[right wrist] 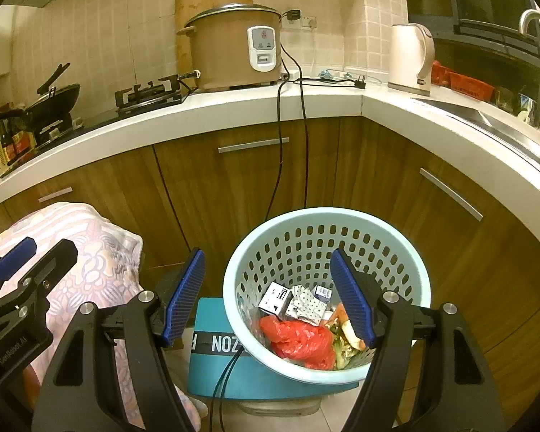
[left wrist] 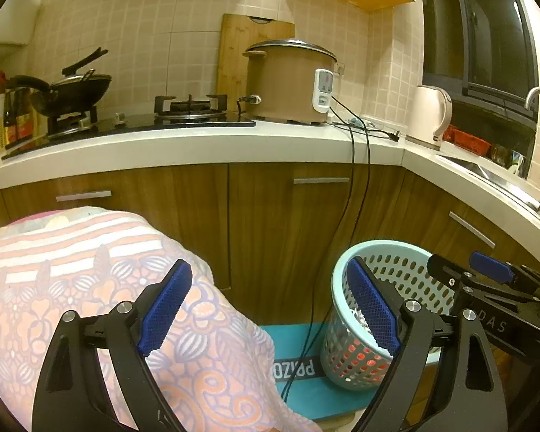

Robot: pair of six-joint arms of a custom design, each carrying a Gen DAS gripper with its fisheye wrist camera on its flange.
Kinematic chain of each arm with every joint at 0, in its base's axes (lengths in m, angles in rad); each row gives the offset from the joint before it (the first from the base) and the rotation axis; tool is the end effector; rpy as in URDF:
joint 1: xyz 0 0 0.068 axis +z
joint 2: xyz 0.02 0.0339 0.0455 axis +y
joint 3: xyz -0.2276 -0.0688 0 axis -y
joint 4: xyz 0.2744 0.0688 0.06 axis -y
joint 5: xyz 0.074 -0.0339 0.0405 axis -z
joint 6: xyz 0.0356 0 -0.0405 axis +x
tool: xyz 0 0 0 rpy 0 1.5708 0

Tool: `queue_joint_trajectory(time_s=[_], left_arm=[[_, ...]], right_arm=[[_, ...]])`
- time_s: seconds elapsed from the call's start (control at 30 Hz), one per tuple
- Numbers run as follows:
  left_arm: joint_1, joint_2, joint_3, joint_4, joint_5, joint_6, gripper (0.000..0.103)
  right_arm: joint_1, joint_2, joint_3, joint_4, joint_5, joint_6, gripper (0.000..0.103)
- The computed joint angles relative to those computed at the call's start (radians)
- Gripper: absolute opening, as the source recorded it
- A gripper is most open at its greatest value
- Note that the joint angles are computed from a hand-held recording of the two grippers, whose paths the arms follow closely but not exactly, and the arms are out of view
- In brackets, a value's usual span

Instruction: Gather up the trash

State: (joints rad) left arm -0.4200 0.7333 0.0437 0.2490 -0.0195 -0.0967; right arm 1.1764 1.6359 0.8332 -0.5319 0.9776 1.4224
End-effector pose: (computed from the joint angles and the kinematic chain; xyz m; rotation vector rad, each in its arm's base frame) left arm 0.1828 -0.0809 0.0908 0.3135 2.0005 -0.3089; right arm 0.1389 0.2569 0.0937 0.3969 2.1090 -0.0605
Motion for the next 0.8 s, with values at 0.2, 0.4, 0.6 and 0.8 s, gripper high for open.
queue_joint_trajectory(time_s=[0.2, 0.4, 0.6, 0.8], left_arm=[[0.010, 0.018, 0.008, 0.004, 0.020, -0.006, 0.086], [0.012, 0.035, 0.017, 0.008, 0.024, -0.017, 0.086], [0.004, 0.034, 0.018, 0.008, 0.012, -0.018, 0.086], [0.006, 0.032, 0.018, 0.005, 0.015, -0.018, 0.086]], right_arm=[[0.001, -0.001, -0.002, 0.006, 0.001, -0.007, 0.069], [0.002, 0.003, 0.005, 0.004, 0.002, -0.013, 0.070], [0.007, -0.004, 0.005, 0.007, 0.006, -0.018, 0.070], [0.012, -0.008, 0.010, 0.000, 0.016, -0.022, 0.070]])
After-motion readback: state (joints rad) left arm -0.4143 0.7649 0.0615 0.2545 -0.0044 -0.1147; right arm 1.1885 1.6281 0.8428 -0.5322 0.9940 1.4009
